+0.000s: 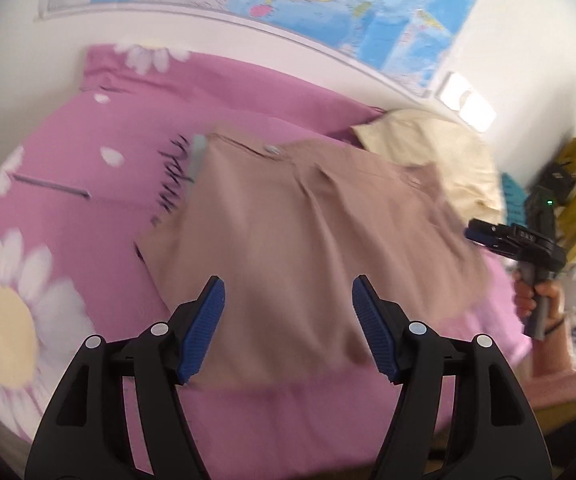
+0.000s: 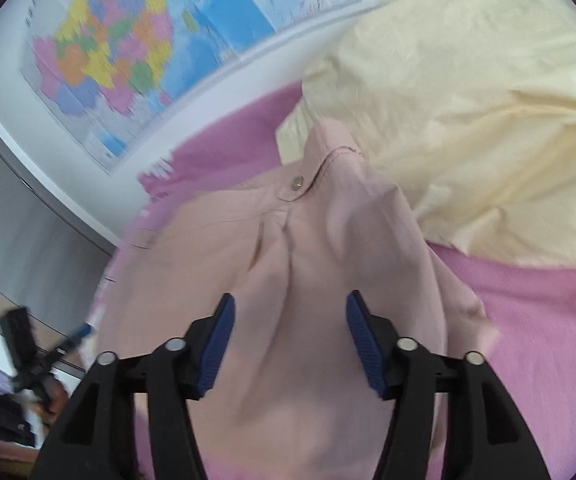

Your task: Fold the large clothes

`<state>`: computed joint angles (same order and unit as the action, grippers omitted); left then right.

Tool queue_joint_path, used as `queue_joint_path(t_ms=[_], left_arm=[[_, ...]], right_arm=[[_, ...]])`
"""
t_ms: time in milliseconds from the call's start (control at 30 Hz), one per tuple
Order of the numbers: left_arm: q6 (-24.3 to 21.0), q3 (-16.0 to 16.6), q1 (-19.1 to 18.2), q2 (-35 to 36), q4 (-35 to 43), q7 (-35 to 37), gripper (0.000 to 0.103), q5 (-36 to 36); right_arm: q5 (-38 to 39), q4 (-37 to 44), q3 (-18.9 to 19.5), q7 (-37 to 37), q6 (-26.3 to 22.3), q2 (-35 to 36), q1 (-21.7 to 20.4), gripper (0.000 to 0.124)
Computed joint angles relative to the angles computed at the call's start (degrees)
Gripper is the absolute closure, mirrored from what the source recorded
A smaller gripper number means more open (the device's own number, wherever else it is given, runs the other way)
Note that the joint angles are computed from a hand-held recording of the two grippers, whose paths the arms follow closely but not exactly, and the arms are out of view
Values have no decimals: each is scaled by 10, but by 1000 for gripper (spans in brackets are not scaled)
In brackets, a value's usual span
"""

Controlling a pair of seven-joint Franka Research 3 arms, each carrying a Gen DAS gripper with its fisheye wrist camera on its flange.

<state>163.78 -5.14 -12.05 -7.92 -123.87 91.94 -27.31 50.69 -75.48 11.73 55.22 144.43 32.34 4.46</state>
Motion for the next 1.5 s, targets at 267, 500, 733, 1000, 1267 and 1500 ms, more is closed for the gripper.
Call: queue_joint_path(t_ms=[267, 500, 733, 1000, 1267, 1500], left_arm=[[-50, 32, -70, -37, -35, 234, 37, -237], [-110, -4, -53, 12, 1, 280, 37, -321], [-122, -29, -19, 39, 18, 280, 35, -390], [-124, -35, 18, 68, 51, 337, 38, -574], [-102, -51, 38, 106, 94, 339, 43, -677], [-18, -65, 29, 89, 74, 257, 50, -578]], right_arm=[[217, -216, 10, -99, -83, -142, -78, 54], [253, -235, -32, -82, -140, -133, -46, 53], [256, -193, -31, -68, -115, -94, -16, 51], [269, -127, -9, -51, -42, -48, 4, 46], [278, -67, 19, -42, 56, -7, 18, 39], [261, -103, 27, -26, 114, -29, 22, 42]])
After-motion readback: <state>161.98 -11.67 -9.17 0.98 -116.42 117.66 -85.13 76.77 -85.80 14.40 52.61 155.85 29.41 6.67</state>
